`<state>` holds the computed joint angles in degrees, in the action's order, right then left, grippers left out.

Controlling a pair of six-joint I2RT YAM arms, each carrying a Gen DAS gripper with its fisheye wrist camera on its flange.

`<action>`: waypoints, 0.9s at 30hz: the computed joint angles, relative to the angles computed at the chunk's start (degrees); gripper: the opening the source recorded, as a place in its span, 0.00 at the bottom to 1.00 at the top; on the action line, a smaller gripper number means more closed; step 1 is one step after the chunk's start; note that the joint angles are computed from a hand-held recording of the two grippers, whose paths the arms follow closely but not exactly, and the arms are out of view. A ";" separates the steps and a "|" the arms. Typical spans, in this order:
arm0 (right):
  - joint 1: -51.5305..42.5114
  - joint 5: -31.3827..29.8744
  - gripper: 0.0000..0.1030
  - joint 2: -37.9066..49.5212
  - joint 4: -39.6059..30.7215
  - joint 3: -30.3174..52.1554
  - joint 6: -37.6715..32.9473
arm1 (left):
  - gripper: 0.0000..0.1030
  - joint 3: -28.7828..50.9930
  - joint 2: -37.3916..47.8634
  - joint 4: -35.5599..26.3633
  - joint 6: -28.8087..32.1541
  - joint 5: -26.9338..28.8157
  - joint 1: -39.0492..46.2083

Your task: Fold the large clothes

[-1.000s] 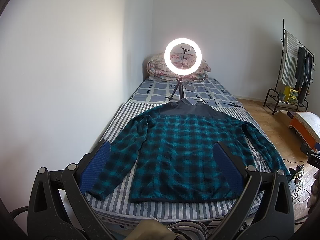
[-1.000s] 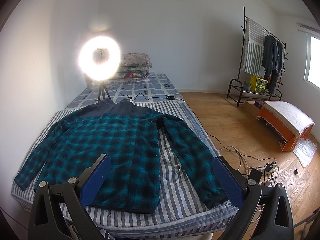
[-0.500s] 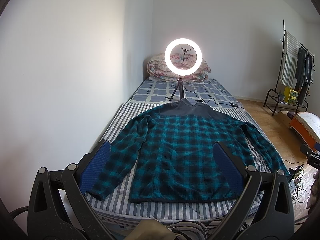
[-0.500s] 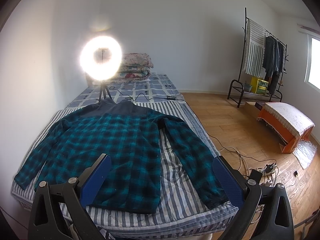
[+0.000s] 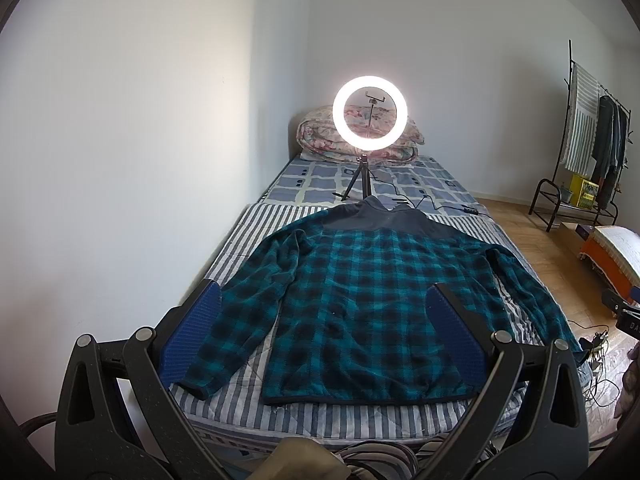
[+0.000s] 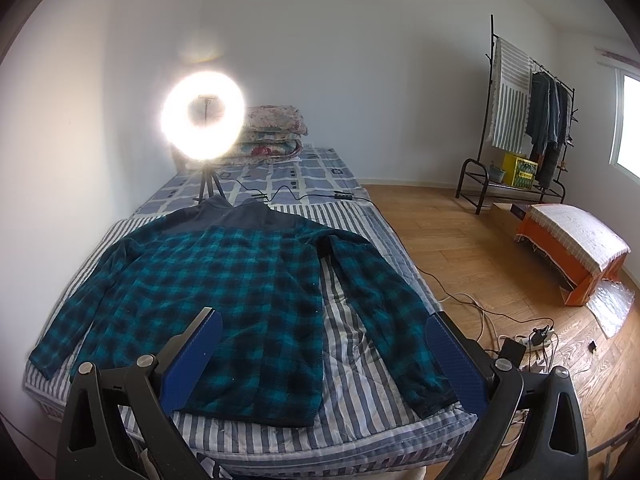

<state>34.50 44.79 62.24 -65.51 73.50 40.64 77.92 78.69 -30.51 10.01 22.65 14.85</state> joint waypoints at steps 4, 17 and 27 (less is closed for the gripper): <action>0.20 0.12 1.00 0.17 -0.16 0.09 0.26 | 1.00 0.03 0.02 -0.03 0.04 0.05 0.05; 1.36 0.76 1.00 0.89 -0.42 0.41 0.73 | 1.00 -2.58 0.57 2.86 0.08 -0.74 1.77; 1.81 0.31 1.00 4.10 2.01 2.23 -1.37 | 1.00 -4.77 2.16 6.48 0.99 -1.02 5.53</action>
